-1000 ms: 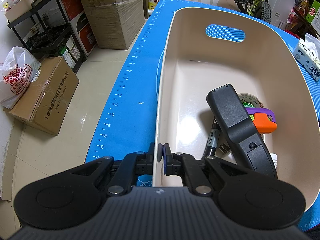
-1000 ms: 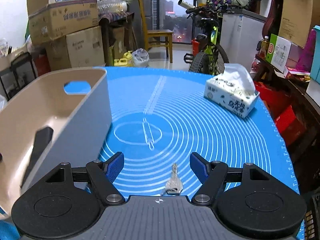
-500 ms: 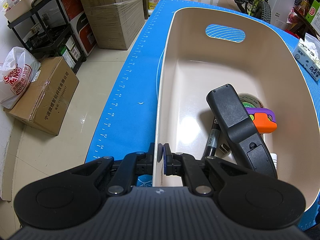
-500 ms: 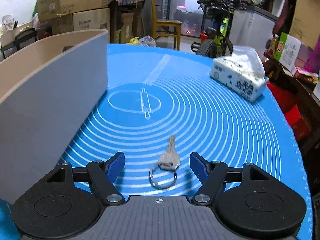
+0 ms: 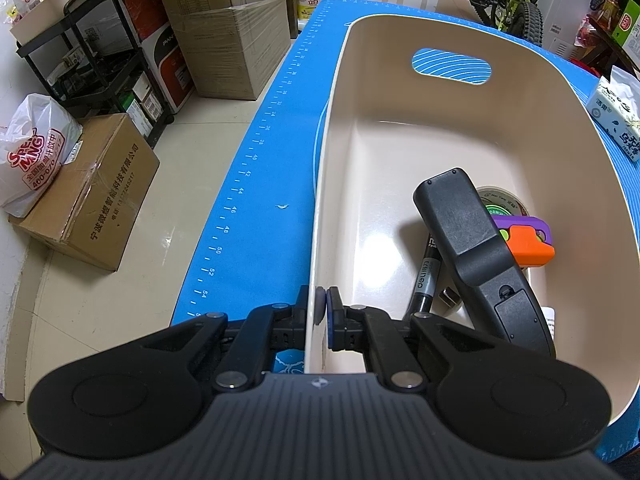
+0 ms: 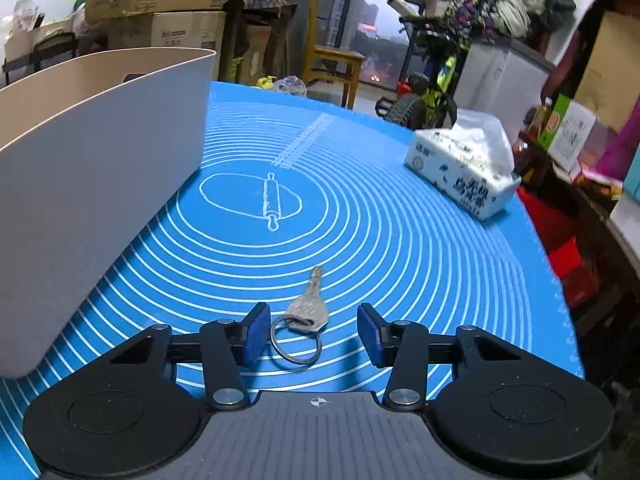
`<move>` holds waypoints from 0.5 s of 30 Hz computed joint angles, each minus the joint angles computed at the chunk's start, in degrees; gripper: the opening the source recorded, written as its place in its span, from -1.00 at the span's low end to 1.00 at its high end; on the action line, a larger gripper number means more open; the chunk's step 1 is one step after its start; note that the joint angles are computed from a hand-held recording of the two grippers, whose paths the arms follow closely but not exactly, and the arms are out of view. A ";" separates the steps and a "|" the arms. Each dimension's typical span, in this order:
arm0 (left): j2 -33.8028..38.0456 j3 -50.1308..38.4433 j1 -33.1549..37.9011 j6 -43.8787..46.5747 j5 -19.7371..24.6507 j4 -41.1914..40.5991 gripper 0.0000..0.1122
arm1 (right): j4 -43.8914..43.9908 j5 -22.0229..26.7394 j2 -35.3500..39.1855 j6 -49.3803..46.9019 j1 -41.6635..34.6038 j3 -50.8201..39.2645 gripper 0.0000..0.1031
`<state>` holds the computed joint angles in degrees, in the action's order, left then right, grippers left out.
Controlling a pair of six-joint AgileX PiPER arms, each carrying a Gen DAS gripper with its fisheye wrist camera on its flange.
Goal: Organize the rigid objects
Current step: 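Move the right gripper over the silver key ring and grasp it, then carry the key into the bin and release it onto the remote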
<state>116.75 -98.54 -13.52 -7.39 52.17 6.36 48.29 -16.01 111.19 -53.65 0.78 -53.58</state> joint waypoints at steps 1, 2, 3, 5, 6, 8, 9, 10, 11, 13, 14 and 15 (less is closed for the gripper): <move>0.00 0.00 0.00 0.00 0.00 0.00 -0.84 | 0.51 -0.78 0.02 -1.36 0.08 0.02 0.10; -0.03 0.00 0.08 0.12 0.03 -0.03 -0.84 | 0.31 -0.82 0.02 -1.75 -0.07 -0.02 0.08; -0.03 0.00 0.08 0.12 0.03 -0.03 -0.84 | -0.55 0.09 -0.01 -1.36 -0.55 -0.27 0.05; 0.00 -0.02 -0.01 0.00 0.04 0.03 -0.84 | -1.79 2.13 0.03 -1.08 -1.41 -0.84 -0.02; -0.01 0.00 0.03 0.04 0.04 0.02 -0.84 | -1.41 2.59 0.23 -2.29 -1.54 -1.11 -0.07; -0.06 0.06 0.06 0.07 0.00 -0.01 -0.84 | -2.66 3.35 0.43 -2.16 -1.79 -1.34 -0.16; -0.02 0.02 0.01 0.02 0.01 0.03 -0.84 | -4.42 4.33 0.36 -0.38 -2.10 -1.47 -0.22; 0.00 -0.01 -0.02 -0.02 0.03 0.02 -0.84 | -6.24 4.99 0.33 1.53 -2.33 -1.49 -0.27; 0.01 -0.01 -0.03 -0.05 0.03 0.03 -0.84 | -8.79 5.94 0.26 4.18 -2.61 -1.57 -0.31; -0.01 0.01 -0.04 -0.02 0.01 0.05 -0.84 | -8.06 6.45 0.13 3.87 -2.33 -1.53 -0.52; -0.06 0.07 0.06 0.10 0.00 -0.03 -0.84 | -6.92 6.92 0.01 3.04 -2.34 -1.66 -0.53; -0.02 0.03 0.01 0.02 0.01 -0.04 -0.84 | -6.95 7.51 -0.22 3.75 -2.51 -1.78 -0.59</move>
